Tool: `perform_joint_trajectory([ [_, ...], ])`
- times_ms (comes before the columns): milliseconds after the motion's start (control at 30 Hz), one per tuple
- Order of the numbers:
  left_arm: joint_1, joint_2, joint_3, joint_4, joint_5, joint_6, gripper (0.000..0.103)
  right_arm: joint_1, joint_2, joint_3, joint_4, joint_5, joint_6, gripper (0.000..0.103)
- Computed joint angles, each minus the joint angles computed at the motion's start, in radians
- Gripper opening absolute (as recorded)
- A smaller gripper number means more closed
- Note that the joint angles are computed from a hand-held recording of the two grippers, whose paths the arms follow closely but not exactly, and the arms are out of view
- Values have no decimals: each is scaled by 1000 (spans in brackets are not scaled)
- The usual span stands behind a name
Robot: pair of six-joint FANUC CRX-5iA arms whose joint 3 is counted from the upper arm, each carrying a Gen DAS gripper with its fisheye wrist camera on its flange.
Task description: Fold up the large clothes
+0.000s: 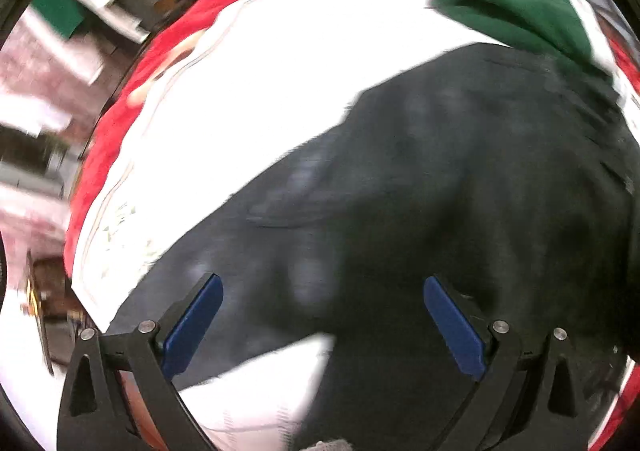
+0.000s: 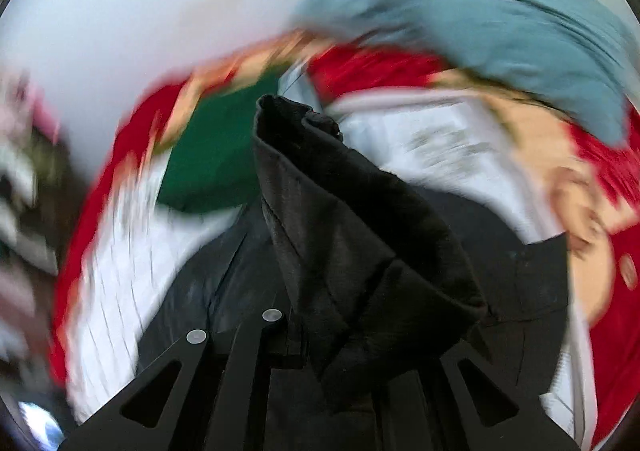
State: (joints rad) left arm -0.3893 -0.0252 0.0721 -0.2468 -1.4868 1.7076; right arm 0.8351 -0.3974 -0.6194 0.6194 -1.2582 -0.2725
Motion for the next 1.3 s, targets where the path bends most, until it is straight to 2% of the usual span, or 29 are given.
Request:
perform_joint_trajectory([
  [67,57,-9,-15,-3,3,-15,103,-36,150,66,-80,106,122,8],
  [133,120,-15,-30,4,10,-33,103,-50,280,139,-181,151,233,8],
  [200,170,-22,-42,16,13,-54,103,-78,372,206,-296,193,362,11],
  [267,227,-37,-58,39,6,-82,103,-94,382,229,-380,212,402,19],
  [300,265,-50,-69,57,0,-99,103,-97,365,223,-406,241,391,36],
  [333,294,-60,-78,72,-9,-112,103,-98,343,213,-415,258,378,63],
  [367,323,-70,-86,89,-15,-128,103,-94,312,198,-418,277,357,75],
  [400,358,-92,-102,108,-24,-138,103,-80,272,176,-402,290,320,81],
  [533,498,-156,-163,176,-67,-164,102,-14,140,103,-332,267,193,82],
  [600,567,-200,-216,218,-96,-148,102,-8,72,78,-342,257,166,82],
  [667,633,-235,-277,259,-114,-128,102,-51,54,94,-363,270,199,82],
  [767,757,-283,-372,315,-118,-86,102,-55,-8,74,-427,286,217,82],
  [900,943,-355,-527,455,-51,-12,102,-53,-22,84,-510,305,312,82],
  [967,1007,-376,-593,512,8,26,97,-59,-16,90,-563,315,379,82],
  [1000,1033,-383,-622,527,42,57,86,-62,-16,93,-583,318,401,82],
  [1033,1048,-385,-641,532,68,88,70,-66,-17,94,-605,323,423,82],
  [1067,1061,-384,-655,537,90,118,63,-69,-16,96,-621,324,442,82],
  [1100,1068,-392,-661,533,114,158,52,-71,-18,97,-630,323,457,82],
  [1133,1064,-406,-656,521,140,184,33,-67,-22,95,-631,321,464,82],
  [1200,1033,-415,-612,475,163,180,13,-65,-22,95,-632,320,480,82],
  [1300,986,-446,-559,477,231,128,10,-74,-10,96,-643,325,496,82],
])
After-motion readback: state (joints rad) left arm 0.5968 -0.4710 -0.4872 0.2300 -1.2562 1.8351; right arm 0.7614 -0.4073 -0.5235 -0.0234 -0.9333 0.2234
